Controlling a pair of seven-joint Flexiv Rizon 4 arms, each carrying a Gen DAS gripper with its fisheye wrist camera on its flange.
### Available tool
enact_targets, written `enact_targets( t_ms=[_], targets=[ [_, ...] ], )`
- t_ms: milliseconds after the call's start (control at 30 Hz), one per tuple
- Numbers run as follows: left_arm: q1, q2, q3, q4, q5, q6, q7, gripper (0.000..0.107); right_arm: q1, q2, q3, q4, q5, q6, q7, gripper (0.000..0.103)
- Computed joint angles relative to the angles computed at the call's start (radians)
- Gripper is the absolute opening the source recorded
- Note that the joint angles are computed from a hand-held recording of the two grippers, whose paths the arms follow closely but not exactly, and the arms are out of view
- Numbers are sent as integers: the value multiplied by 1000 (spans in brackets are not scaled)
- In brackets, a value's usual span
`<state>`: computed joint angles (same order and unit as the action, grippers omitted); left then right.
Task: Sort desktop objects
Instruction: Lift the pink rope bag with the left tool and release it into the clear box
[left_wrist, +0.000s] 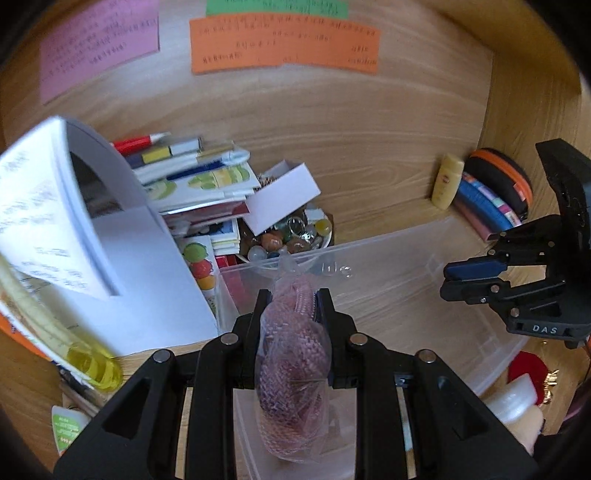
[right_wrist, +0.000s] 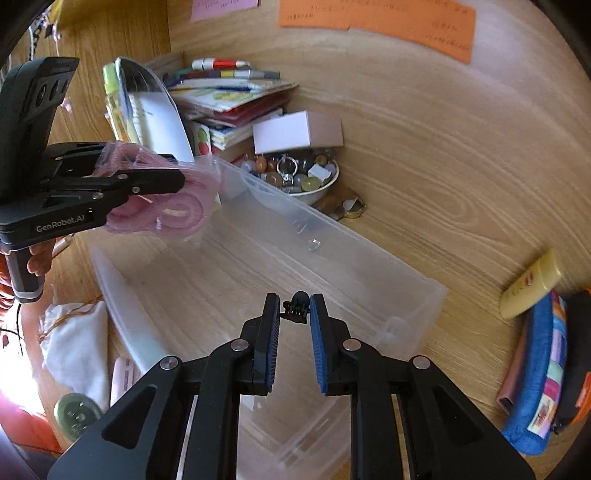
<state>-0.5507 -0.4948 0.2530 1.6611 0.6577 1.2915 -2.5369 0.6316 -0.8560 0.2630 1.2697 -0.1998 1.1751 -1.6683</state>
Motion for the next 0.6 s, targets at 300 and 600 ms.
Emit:
enact_targets(
  t_ms=[300, 600],
  targets=[
    [40, -35, -36, 0, -83, 13, 120, 23, 25, -46, -11, -73, -15, -91, -43, 15],
    [12, -37, -5, 1, -100, 11, 157, 33, 57, -61, -44, -117, -31, -193, -29, 15]
  ],
)
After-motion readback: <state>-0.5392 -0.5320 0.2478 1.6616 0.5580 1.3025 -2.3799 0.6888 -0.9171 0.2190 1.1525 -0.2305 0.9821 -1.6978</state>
